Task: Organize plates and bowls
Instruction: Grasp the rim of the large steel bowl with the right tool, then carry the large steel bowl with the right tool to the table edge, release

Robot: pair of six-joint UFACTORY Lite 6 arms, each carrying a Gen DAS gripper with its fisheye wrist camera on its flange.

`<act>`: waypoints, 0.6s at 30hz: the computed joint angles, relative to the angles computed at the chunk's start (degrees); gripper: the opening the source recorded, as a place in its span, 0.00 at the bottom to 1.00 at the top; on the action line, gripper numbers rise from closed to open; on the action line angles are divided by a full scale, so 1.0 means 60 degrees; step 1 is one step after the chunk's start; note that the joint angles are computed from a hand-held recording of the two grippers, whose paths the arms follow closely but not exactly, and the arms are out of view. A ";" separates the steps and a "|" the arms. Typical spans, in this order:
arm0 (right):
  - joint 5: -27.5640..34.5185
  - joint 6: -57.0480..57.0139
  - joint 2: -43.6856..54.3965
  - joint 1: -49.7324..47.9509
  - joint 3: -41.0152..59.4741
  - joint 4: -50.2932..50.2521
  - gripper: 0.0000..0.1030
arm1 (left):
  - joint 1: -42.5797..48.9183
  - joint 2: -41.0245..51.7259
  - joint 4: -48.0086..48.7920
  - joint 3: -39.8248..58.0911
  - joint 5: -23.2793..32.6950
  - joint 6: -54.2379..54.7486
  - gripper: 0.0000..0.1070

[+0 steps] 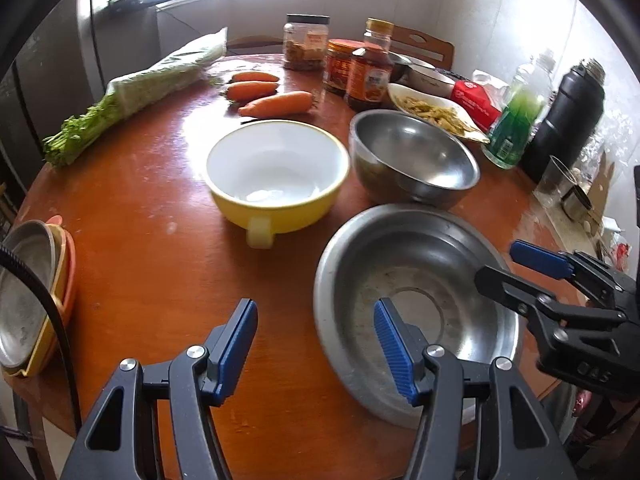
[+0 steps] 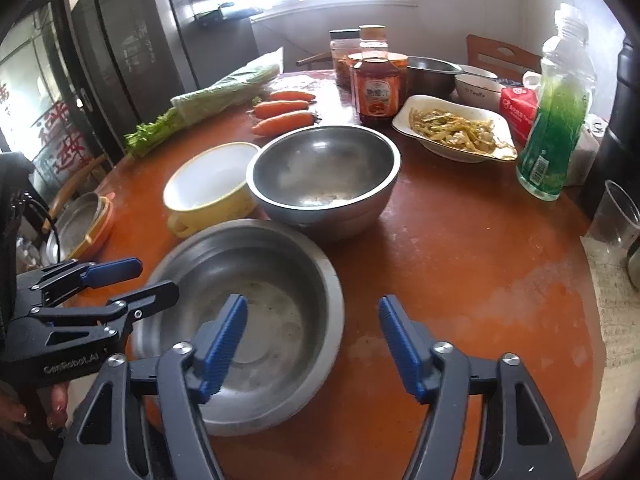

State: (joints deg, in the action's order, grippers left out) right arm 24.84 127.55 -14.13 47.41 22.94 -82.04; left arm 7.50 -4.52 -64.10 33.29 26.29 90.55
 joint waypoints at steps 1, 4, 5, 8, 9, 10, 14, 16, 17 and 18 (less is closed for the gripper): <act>-0.0006 0.0323 -0.0008 -0.0031 -0.0100 -0.0236 0.56 | -0.0090 0.0041 -0.0078 -0.0012 -0.0042 0.0061 0.56; -0.0097 0.0929 0.0044 -0.0164 -0.0266 -0.0689 0.47 | -0.0357 0.0342 -0.0315 0.0068 -0.0223 0.0154 0.56; -0.0170 0.1202 0.0071 -0.0194 -0.0308 -0.0950 0.43 | -0.0393 0.0415 -0.0394 0.0077 -0.0278 0.0206 0.56; -0.0180 0.1537 0.0147 -0.0103 -0.0332 -0.1341 0.35 | -0.0309 0.0548 -0.0541 0.0095 -0.0022 0.0353 0.56; -0.0222 0.1603 0.0199 -0.0105 -0.0313 -0.1485 0.32 | -0.0342 0.0591 -0.0576 0.0090 0.0005 0.0375 0.56; -0.0243 0.1499 0.0321 -0.0099 -0.0210 -0.1404 0.31 | -0.0404 0.0594 -0.0689 0.0033 -0.0036 0.0487 0.56; 0.0003 0.1175 0.0610 0.0155 0.0004 -0.1051 0.27 | -0.0532 0.0781 -0.0923 -0.0050 -0.0112 0.0657 0.45; 0.0089 0.1163 0.0603 0.0263 -0.0023 -0.0978 0.26 | -0.0593 0.0865 -0.0864 -0.0077 -0.0166 0.0601 0.38; 0.0065 0.1222 0.0601 0.0274 -0.0042 -0.0998 0.25 | -0.0627 0.0773 -0.1025 -0.0181 -0.0238 0.0805 0.36; 0.0043 0.1330 0.0602 0.0278 -0.0077 -0.1067 0.25 | -0.0615 0.0736 -0.1108 -0.0228 -0.0199 0.0885 0.35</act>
State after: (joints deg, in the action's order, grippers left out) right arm 25.09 135.53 -10.52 49.07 22.48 -88.44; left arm 3.81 -0.10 -70.75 31.93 25.10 95.85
